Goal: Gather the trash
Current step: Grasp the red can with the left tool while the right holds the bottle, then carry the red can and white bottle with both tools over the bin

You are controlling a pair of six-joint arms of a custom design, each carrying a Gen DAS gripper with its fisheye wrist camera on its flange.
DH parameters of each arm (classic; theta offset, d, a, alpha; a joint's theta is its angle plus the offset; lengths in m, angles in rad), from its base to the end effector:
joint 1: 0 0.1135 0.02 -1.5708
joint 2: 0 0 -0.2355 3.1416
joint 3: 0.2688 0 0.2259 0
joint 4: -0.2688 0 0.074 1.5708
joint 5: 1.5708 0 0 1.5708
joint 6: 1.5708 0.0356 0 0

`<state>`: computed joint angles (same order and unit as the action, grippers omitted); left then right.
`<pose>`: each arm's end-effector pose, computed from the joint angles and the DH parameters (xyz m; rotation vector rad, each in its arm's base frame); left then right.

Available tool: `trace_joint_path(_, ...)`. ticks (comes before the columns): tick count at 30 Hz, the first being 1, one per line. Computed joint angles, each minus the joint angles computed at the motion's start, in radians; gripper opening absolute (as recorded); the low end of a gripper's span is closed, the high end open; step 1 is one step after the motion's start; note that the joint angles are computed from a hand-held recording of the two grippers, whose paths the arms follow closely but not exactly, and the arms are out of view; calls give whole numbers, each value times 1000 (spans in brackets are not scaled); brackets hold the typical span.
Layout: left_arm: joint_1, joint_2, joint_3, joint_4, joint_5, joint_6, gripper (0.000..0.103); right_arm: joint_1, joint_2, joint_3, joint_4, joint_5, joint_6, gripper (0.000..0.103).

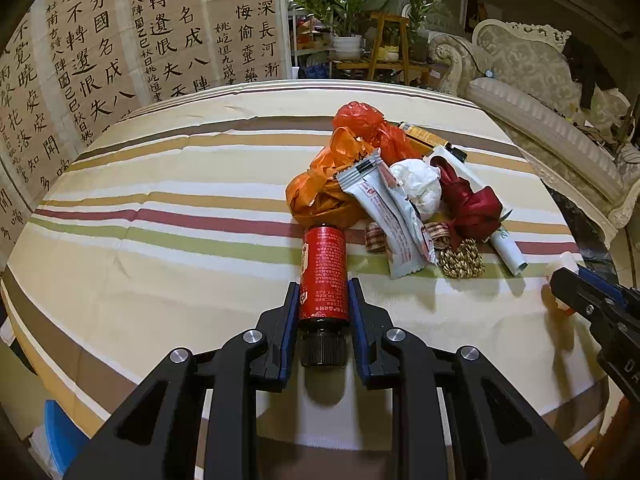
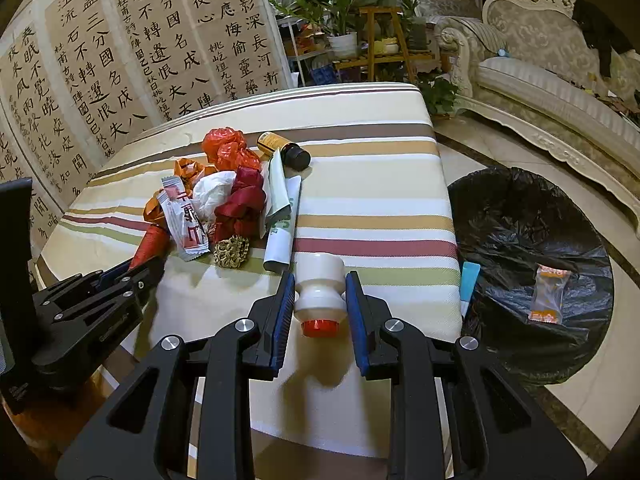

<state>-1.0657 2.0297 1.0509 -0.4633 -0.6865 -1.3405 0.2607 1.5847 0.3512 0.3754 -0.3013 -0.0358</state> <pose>0.1691 -0.2592 0.0767 -0.3917 2.4208 0.1675 0.2123 0.0676 0.0816 -0.4941 2.3802 0.4675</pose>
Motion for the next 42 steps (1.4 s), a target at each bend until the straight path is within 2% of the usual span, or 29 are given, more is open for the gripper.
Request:
trace_joint_path(5, -25, -32, -18, 2, -6, -11, 25, 1, -18, -12, 0, 12, -5, 26)
trace_joint_path(9, -65, -30, 16, -17, -33, -12, 25, -13, -51, -26, -4, 23, -16, 26)
trace_joint_path(13, -78, -6, 76, -12, -64, 35, 25, -50, -84, -34, -16, 23, -31, 26)
trace_joint_path(20, -65, 77, 198, 69, -52, 184, 25, -199, -107, -18, -43, 4, -88, 26)
trace_joint_path(30, -34, 280, 527, 58, -27, 370, 25, -417, 33, 81, -10, -20, -174, 26)
trace_joint_path(37, -11, 450, 805, -37, 14, 436, 25, -481, 152, 154, 21, -20, -204, 26)
trace_joint_path(42, -4, 590, 1055, -145, 25, 484, 25, -521, 229, 215, 18, -36, -211, 26)
